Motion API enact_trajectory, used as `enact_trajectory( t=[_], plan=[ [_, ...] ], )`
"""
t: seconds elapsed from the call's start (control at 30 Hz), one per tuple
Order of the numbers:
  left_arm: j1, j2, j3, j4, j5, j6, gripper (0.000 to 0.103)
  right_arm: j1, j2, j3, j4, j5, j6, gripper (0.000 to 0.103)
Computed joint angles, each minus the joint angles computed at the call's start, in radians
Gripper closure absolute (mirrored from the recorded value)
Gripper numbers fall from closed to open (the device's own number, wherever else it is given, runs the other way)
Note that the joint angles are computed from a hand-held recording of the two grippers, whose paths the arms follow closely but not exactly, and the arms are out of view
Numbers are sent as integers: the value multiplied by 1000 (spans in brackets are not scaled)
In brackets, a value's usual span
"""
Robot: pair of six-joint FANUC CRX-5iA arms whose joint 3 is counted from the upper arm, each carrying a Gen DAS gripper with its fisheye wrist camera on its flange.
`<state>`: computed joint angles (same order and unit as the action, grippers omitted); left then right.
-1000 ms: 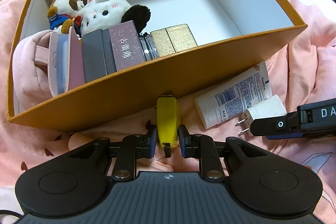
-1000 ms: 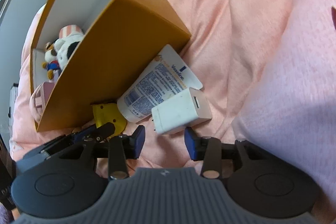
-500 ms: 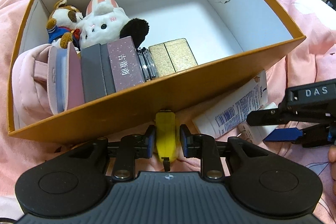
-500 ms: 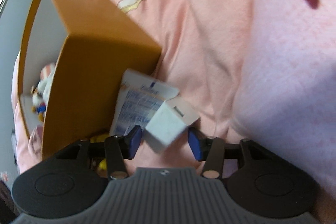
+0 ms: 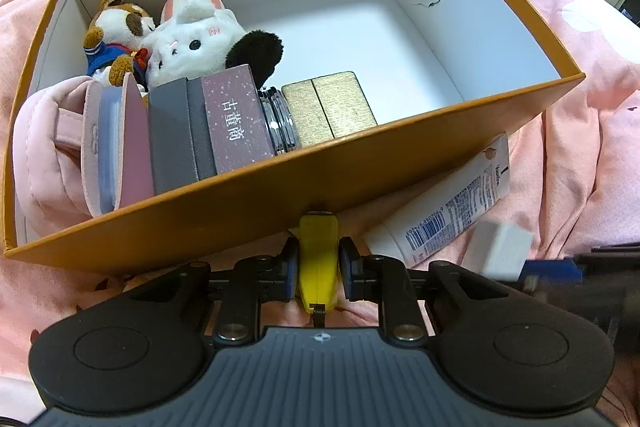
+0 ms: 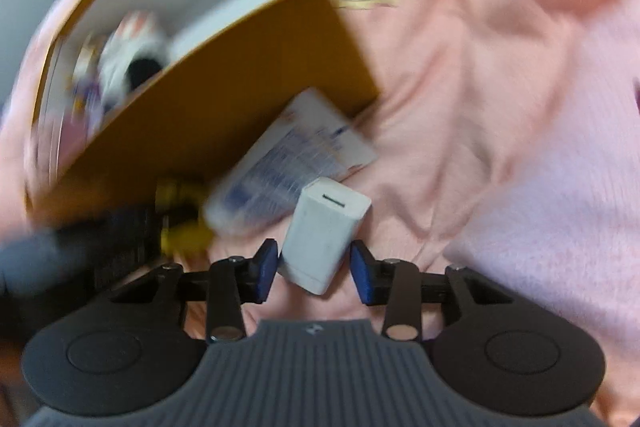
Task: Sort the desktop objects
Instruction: 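Lift the white charger with the right gripper while the left lifts the tape measure, then carry the white charger and yellow tape measure toward the orange box with both grippers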
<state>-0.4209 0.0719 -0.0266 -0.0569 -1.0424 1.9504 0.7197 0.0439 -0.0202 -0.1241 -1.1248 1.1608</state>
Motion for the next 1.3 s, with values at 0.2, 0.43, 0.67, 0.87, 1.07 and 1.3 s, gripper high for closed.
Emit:
enact_trajectory(
  t=[0.2,0.43,0.67,0.87,1.07,1.3],
  plan=[
    [-6,-51,-34,46,-16,-42,81,102,-3,-25,124,-31,181,65],
    [1,-6,-12,57,-2,-49,81,13,-24,-22,6,19,162,59],
    [10,-8,-18,65,2,-58,81,-83,1,5,-150,25,154,56],
    [-1,25,5,52,10,-43,81,-83,42,29,-210,33,159,56],
    [3,27,4,56,14,-30,81,-86,37,27,-234,26,194,62],
    [6,11,-12,66,32,-24,81,-72,-7,6,-219,50,195,62]
  ],
)
